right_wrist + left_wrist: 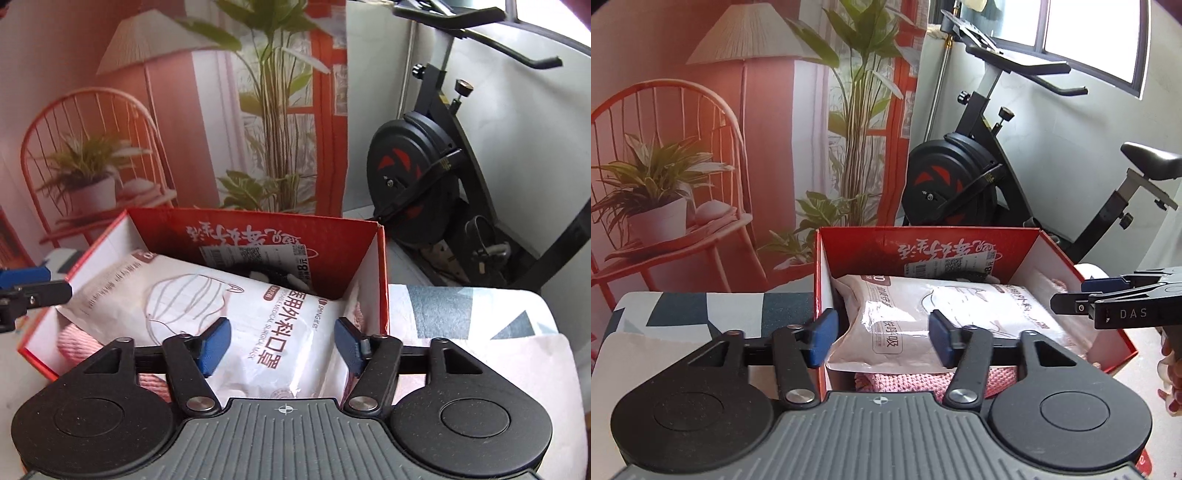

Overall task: Organize soft objects
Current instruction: 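Open both grippers to release the mask bag into the box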

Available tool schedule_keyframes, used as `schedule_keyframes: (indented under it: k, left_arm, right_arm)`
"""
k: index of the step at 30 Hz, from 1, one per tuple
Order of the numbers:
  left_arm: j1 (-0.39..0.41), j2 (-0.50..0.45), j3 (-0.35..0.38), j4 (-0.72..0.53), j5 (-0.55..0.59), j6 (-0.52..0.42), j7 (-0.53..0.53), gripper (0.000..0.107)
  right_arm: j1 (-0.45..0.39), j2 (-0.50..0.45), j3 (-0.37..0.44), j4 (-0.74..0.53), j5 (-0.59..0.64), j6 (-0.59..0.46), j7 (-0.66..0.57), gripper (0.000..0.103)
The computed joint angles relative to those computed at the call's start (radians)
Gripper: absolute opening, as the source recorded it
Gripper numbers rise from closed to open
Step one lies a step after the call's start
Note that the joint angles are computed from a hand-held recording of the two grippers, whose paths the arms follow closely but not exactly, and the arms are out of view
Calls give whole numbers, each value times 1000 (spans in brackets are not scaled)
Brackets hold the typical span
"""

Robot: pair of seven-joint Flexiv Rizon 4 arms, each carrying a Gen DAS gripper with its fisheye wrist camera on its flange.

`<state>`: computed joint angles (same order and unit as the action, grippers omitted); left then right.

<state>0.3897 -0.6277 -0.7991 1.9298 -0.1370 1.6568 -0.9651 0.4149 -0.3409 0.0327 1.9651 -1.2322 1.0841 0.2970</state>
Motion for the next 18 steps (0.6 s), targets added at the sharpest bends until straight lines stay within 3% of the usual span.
schedule_keyframes:
  k: [2, 3, 5, 8, 14, 18]
  left_arm:
    - [40, 9, -42, 31, 14, 37, -4, 86]
    - [61, 14, -62, 47, 28, 54, -12, 90]
    - [96, 33, -91, 74, 58, 78, -39, 99]
    - [158, 58, -146, 109, 93, 94, -93, 103]
    - [215, 175, -158, 172, 141, 101, -185, 103]
    - [316, 225, -243, 228, 178, 124, -231, 103]
  right_arm:
    - [3, 22, -2, 15, -33, 6, 56, 73]
    - [4, 31, 0, 20, -52, 7, 83, 76]
    - [5, 53, 8, 30, -95, -1, 128, 95]
    - [8, 84, 33, 38, -143, -39, 164, 102]
    - [14, 152, 85, 65, -194, -104, 240, 103]
    - [27, 196, 121, 79, -215, -170, 264, 103]
